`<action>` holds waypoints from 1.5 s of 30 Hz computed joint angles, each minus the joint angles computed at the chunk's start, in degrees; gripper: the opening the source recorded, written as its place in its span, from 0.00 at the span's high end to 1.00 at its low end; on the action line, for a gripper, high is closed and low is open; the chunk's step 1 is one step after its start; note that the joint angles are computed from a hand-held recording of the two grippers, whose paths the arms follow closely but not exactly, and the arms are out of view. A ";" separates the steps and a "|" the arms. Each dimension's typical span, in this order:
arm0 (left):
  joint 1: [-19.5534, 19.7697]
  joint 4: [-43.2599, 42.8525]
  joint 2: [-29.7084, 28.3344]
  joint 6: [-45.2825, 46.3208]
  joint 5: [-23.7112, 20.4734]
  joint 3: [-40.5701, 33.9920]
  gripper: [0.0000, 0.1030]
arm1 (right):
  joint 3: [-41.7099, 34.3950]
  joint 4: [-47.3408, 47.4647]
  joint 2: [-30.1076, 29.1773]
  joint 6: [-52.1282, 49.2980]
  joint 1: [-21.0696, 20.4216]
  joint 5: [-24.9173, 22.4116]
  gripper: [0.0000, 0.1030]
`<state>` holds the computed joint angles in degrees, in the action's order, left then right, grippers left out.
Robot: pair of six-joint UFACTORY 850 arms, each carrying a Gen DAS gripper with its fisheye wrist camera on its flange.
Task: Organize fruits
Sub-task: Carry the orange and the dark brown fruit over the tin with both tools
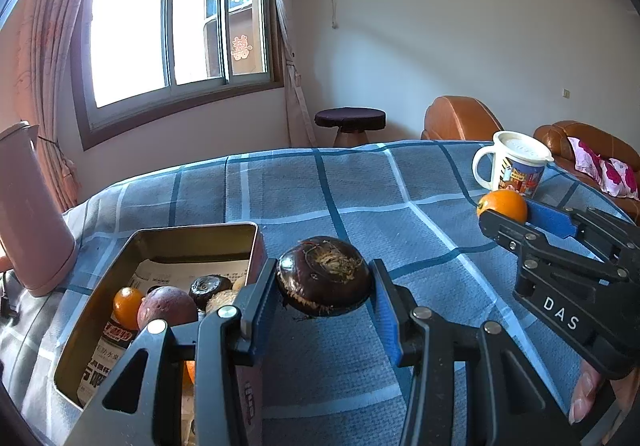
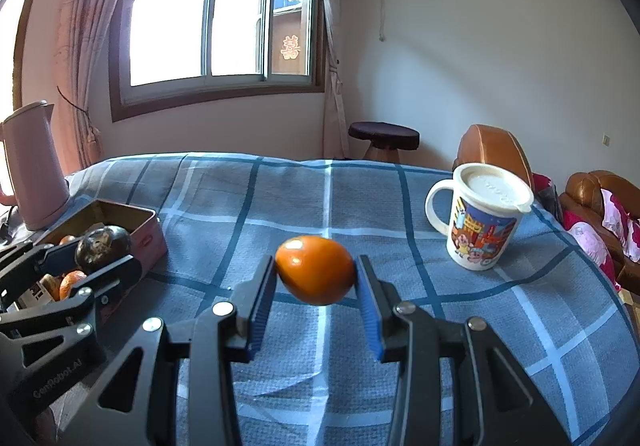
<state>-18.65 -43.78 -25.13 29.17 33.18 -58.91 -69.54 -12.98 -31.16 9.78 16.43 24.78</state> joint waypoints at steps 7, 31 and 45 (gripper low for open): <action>0.18 0.25 0.68 -0.61 -0.09 1.02 0.55 | 0.67 -0.78 0.46 0.00 0.27 0.02 0.59; 1.62 0.75 3.37 -3.37 1.23 3.99 0.55 | 1.96 -9.06 1.44 7.00 0.89 0.14 0.59; 2.60 0.48 4.29 -4.25 0.82 4.69 0.55 | 1.32 -10.86 1.05 7.63 1.52 -0.62 0.59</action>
<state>-16.05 -43.30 -20.84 24.92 33.99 -54.22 -68.22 -23.84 -30.11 17.41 17.95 24.16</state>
